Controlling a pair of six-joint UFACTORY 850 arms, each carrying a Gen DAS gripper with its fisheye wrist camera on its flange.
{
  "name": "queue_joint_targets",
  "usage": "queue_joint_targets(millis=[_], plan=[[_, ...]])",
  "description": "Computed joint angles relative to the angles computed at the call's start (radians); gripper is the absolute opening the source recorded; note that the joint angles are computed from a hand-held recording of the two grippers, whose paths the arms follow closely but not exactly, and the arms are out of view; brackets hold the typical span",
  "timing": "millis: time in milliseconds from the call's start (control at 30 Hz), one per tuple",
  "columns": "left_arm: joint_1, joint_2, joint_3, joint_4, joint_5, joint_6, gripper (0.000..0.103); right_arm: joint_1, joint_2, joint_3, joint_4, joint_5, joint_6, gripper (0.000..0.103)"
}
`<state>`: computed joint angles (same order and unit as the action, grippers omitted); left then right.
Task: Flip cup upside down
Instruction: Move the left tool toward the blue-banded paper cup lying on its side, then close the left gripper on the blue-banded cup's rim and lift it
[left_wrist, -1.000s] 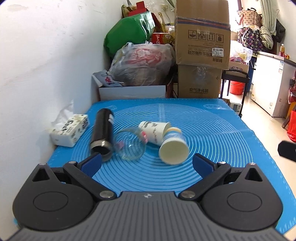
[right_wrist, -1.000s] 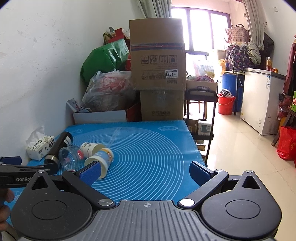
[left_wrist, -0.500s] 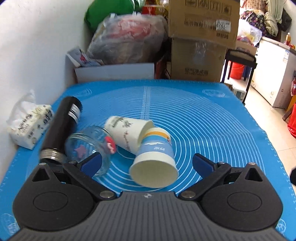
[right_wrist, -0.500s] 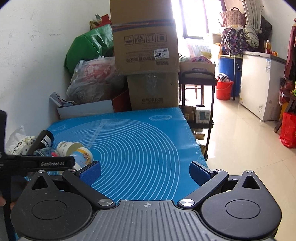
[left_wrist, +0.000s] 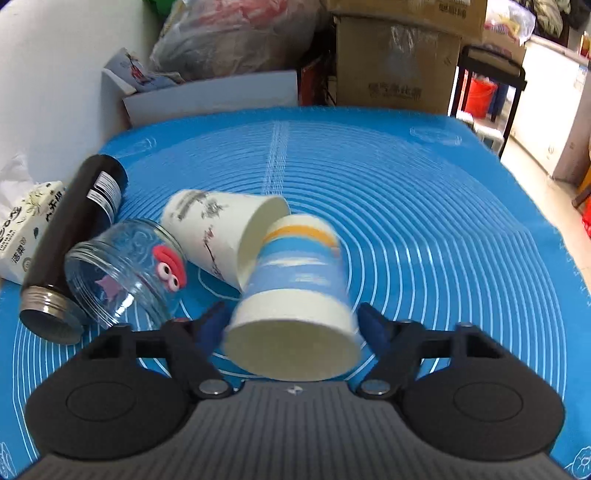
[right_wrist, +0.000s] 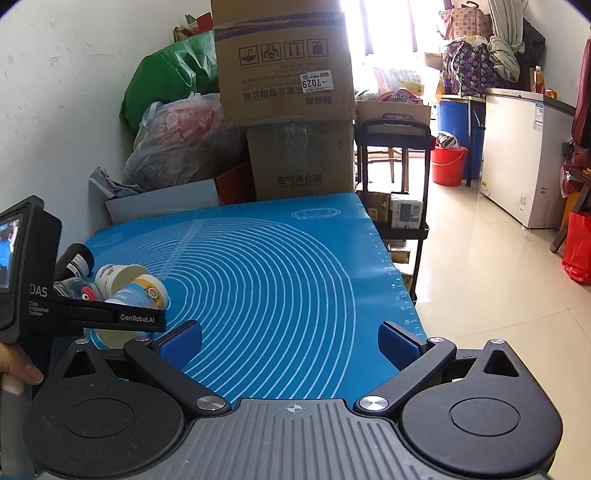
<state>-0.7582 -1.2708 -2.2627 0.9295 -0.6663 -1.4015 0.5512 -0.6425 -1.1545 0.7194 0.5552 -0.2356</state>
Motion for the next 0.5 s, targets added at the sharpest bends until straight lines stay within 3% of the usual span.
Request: queue_joint_targets(millis=[267,500], plan=[[-0.003,0.051,0.084,0.055,0.021,-0.085,0.069,-0.003,0.003,0.006,-0.012,0.001,0.015,0.103],[-0.037,0.2,0.331,0.254,0.055,-0.293,0.069,0.015,0.032,0.04,0.0,0.008,0.021,0.103]])
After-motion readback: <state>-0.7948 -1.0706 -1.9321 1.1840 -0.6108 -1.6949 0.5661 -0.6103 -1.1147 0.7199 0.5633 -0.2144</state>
